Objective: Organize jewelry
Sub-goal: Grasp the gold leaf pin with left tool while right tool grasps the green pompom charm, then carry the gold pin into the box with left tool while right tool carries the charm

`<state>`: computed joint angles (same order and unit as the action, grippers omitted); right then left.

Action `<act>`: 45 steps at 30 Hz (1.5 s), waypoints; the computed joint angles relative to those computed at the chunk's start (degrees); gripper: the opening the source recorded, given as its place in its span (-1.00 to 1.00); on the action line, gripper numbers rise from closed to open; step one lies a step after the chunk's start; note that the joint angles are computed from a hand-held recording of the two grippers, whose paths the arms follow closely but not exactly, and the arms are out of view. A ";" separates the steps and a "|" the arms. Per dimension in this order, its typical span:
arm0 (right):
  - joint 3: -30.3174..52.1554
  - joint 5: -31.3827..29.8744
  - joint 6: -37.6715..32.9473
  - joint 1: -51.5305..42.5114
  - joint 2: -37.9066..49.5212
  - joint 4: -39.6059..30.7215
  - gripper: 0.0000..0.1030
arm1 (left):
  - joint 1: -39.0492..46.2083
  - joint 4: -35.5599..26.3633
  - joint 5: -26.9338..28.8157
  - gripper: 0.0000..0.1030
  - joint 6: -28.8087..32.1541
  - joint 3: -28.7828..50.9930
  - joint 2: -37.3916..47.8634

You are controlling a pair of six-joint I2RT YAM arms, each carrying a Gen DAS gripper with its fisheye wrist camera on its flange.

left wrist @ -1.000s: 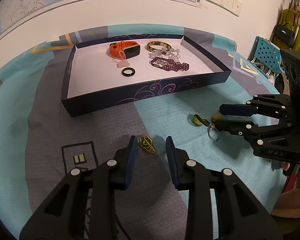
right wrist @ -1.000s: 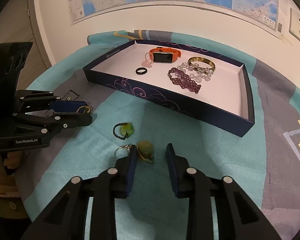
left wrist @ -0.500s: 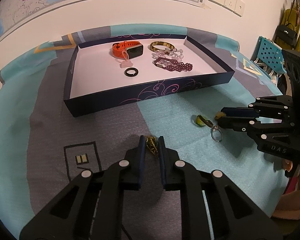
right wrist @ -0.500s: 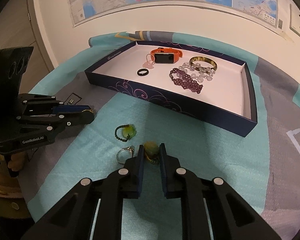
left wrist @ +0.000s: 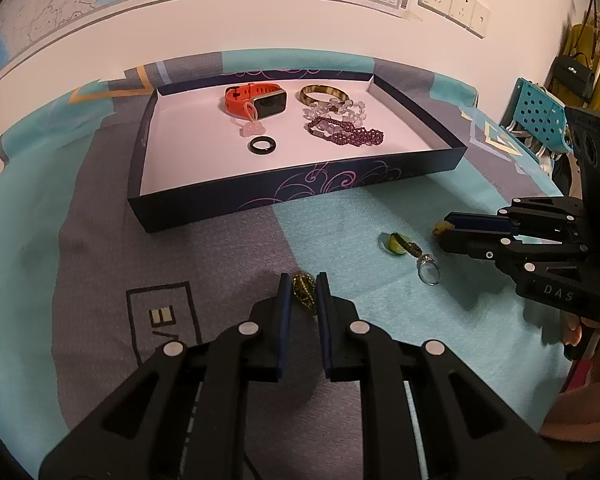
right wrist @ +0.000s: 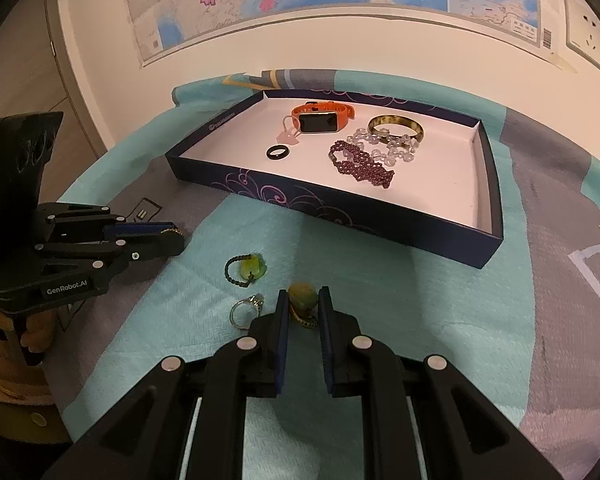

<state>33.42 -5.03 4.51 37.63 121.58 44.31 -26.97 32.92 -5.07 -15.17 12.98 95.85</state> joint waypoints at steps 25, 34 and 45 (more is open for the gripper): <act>-1.77 -0.83 0.86 -1.26 -1.94 2.63 -0.75 | -0.96 -3.62 -1.09 -0.75 0.47 -0.82 -7.75; -1.68 -0.99 0.59 -1.95 -2.99 2.70 -0.75 | -0.79 -4.88 -1.26 -0.75 1.01 -0.11 -9.16; -1.62 -1.01 0.13 -2.34 -4.16 2.47 -0.75 | -0.62 -6.28 -1.47 -0.75 1.94 1.21 -10.68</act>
